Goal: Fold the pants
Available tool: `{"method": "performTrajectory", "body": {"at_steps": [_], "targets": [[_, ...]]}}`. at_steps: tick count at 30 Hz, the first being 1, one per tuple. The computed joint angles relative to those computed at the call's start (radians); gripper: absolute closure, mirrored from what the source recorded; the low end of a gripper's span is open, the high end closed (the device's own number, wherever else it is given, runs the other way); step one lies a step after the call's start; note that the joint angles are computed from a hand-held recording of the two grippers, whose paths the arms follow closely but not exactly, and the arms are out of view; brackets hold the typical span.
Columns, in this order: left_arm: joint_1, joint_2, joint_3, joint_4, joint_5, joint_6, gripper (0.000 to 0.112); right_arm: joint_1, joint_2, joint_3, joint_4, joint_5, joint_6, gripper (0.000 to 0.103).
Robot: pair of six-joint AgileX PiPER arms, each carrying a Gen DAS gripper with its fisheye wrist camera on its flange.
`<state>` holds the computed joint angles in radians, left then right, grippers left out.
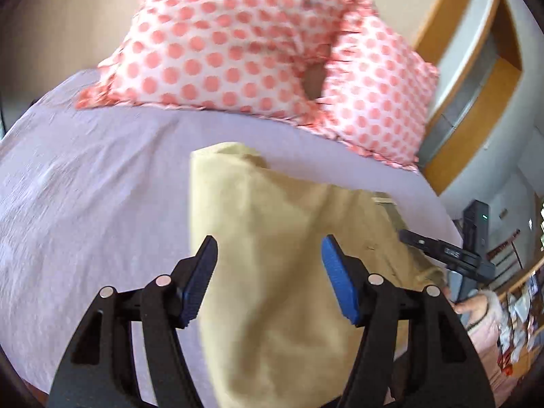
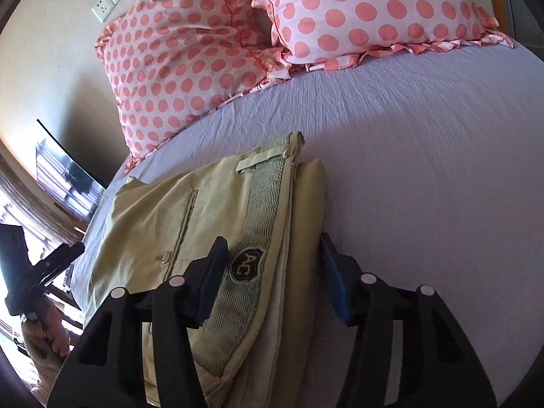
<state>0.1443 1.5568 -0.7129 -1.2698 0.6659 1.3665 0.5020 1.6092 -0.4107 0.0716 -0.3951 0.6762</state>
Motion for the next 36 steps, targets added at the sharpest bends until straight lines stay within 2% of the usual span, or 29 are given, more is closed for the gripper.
{"method": "performTrajectory", "body": {"at_steps": [2, 5, 8, 10, 11, 12, 13, 14, 17, 20, 23, 27, 29, 30, 32, 33, 34, 35, 36], "targets": [[0.047, 0.103, -0.091, 0.087, 0.067, -0.097, 0.05, -0.044, 0.005, 0.021, -0.161, -0.052, 0.135, 0.061], [0.08, 0.238, -0.188, 0.158, 0.196, -0.164, 0.05, -0.099, 0.023, 0.038, -0.307, -0.118, 0.251, 0.063], [0.07, 0.278, -0.207, 0.158, 0.205, -0.139, 0.047, -0.142, 0.037, 0.031, -0.422, -0.143, 0.348, 0.062], [0.078, 0.306, -0.236, 0.154, 0.246, -0.151, 0.046, -0.164, 0.047, 0.029, -0.483, -0.169, 0.387, 0.062], [0.089, 0.336, -0.256, 0.141, 0.285, -0.154, 0.058, -0.176, 0.058, 0.037, -0.519, -0.207, 0.399, 0.069], [0.094, 0.367, -0.278, 0.132, 0.313, -0.162, 0.076, -0.202, 0.079, 0.046, -0.586, -0.275, 0.431, 0.086], [0.103, 0.389, -0.291, 0.126, 0.34, -0.165, 0.1, -0.216, 0.086, 0.058, -0.616, -0.323, 0.443, 0.089], [0.106, 0.402, -0.302, 0.115, 0.357, -0.162, 0.105, -0.223, 0.08, 0.07, -0.621, -0.352, 0.44, 0.091], [0.097, 0.367, -0.304, 0.11, 0.368, -0.141, 0.107, -0.264, 0.053, 0.08, -0.68, -0.418, 0.477, 0.093], [0.066, 0.323, -0.339, 0.11, 0.371, -0.163, 0.108, -0.267, -0.001, 0.018, -0.72, -0.35, 0.498, 0.093], [0.006, 0.298, -0.407, 0.093, 0.32, -0.187, 0.108, -0.289, -0.014, -0.045, -0.761, -0.31, 0.527, 0.094], [-0.113, 0.344, -0.534, 0.066, 0.134, -0.218, 0.107, -0.35, 0.014, -0.179, -0.774, -0.249, 0.527, 0.094], [-0.172, 0.426, -0.638, 0.146, 0.039, -0.333, 0.105, -0.365, 0.048, -0.232, -0.708, -0.191, 0.464, 0.094], [-0.204, 0.47, -0.687, 0.234, -0.014, -0.433, 0.103, -0.364, 0.073, -0.262, -0.678, -0.145, 0.432, 0.093], [-0.232, 0.537, -0.751, 0.381, -0.056, -0.589, 0.098, -0.357, 0.135, -0.326, -0.681, -0.018, 0.466, 0.088], [-0.228, 0.538, -0.749, 0.395, -0.051, -0.607, 0.095, -0.339, 0.146, -0.345, -0.649, 0.066, 0.454, 0.083], [-0.223, 0.511, -0.708, 0.371, -0.082, -0.585, 0.09, -0.333, 0.141, -0.339, -0.576, 0.121, 0.403, 0.083], [-0.223, 0.467, -0.644, 0.329, -0.139, -0.523, 0.085, -0.33, 0.121, -0.314, -0.476, 0.136, 0.311, 0.081], [-0.224, 0.414, -0.574, 0.271, -0.193, -0.444, 0.08, -0.328, 0.089, -0.273, -0.399, 0.112, 0.242, 0.069]]}}
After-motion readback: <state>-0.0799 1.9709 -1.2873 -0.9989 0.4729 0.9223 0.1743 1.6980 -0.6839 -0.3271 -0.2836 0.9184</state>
